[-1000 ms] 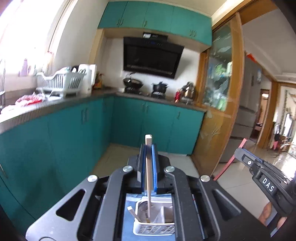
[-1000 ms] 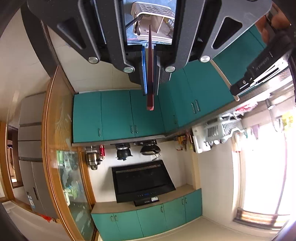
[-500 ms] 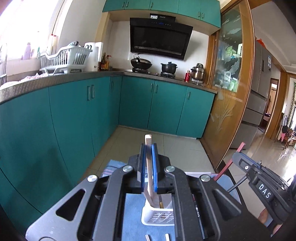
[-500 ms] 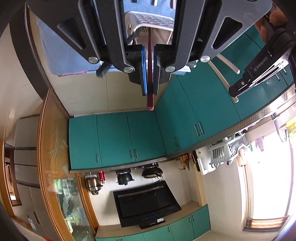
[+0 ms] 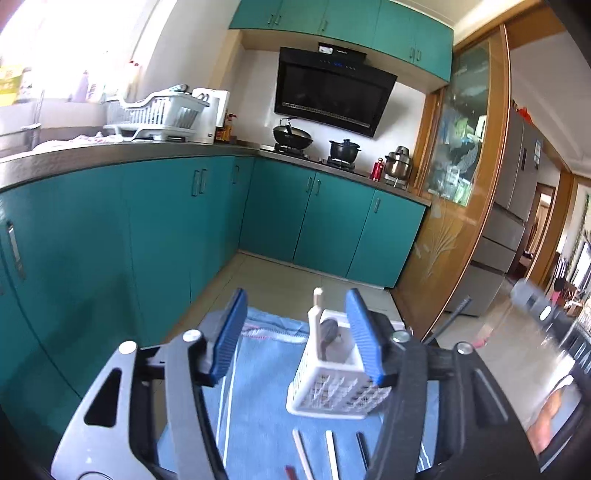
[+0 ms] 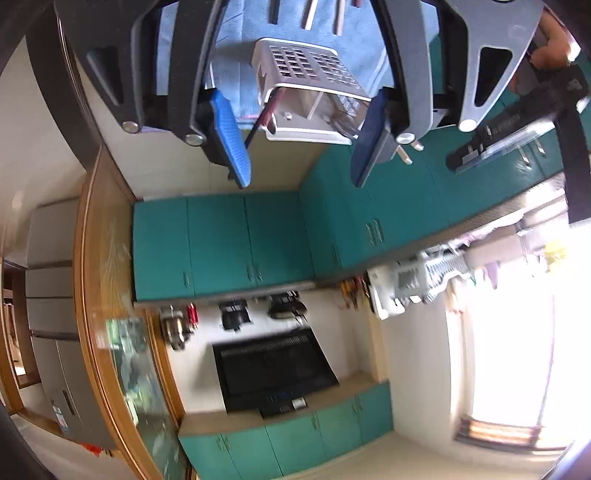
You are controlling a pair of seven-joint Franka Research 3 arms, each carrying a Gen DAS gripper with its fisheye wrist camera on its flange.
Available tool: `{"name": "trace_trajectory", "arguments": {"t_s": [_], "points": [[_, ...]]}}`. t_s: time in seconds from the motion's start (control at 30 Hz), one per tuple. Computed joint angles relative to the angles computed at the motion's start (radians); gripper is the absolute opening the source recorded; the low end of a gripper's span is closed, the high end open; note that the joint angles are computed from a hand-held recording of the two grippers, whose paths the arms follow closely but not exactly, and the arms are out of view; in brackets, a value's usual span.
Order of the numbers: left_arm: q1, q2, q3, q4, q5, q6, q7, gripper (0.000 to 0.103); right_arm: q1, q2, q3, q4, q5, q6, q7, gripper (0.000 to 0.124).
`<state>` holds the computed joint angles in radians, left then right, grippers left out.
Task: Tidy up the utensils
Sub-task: 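Grasp a black chopstick with the right tool while the left tool grasps a dark red chopstick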
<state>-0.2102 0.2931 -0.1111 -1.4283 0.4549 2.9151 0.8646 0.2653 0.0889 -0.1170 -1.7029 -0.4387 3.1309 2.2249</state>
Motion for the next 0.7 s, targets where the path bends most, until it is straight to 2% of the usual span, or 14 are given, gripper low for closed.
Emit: {"name": "trace_trajectory", "arguments": {"t_s": [0.07,0.13,0.17,0.27,0.33,0.43,0.5,0.57,0.63,0.7], "points": [[0.008,-0.046,-0.001,-0.071,-0.007,0.001,-0.009,0.06,-0.027,-0.049,0.031,-0.057,0.088,0.042,-0.078,0.057],[0.016,-0.093,0.0,-0.148,-0.005,-0.007,-0.032,0.061,-0.047,-0.095,0.051,-0.105,0.138,0.055,-0.118,0.057],[0.022,-0.113,-0.004,-0.186,-0.007,-0.02,-0.036,0.063,-0.046,-0.128,0.055,-0.143,0.205,0.058,-0.178,0.057],[0.047,-0.138,-0.04,-0.253,-0.063,-0.099,0.035,0.064,-0.07,-0.217,0.081,-0.251,0.25,0.05,-0.224,0.057],[0.051,-0.119,-0.064,-0.256,-0.113,-0.191,0.111,0.064,-0.114,-0.267,0.125,-0.323,0.248,-0.006,-0.219,0.057],[0.045,-0.069,-0.083,-0.229,-0.174,-0.331,0.176,0.064,-0.067,-0.246,0.108,-0.346,0.391,-0.192,-0.333,0.057],[0.044,-0.039,-0.099,-0.205,-0.232,-0.399,0.229,0.064,-0.078,-0.156,0.13,-0.284,0.436,-0.405,-0.327,0.055],[0.03,-0.013,-0.107,-0.179,-0.248,-0.442,0.273,0.064,-0.079,-0.073,0.14,-0.224,0.479,-0.552,-0.328,0.05],[0.015,0.0,-0.105,-0.167,-0.244,-0.463,0.289,0.066,-0.069,-0.024,0.144,-0.193,0.473,-0.631,-0.316,0.049],[0.009,0.013,-0.108,-0.155,-0.256,-0.483,0.315,0.066,-0.057,-0.002,0.148,-0.187,0.475,-0.646,-0.324,0.049]]}}
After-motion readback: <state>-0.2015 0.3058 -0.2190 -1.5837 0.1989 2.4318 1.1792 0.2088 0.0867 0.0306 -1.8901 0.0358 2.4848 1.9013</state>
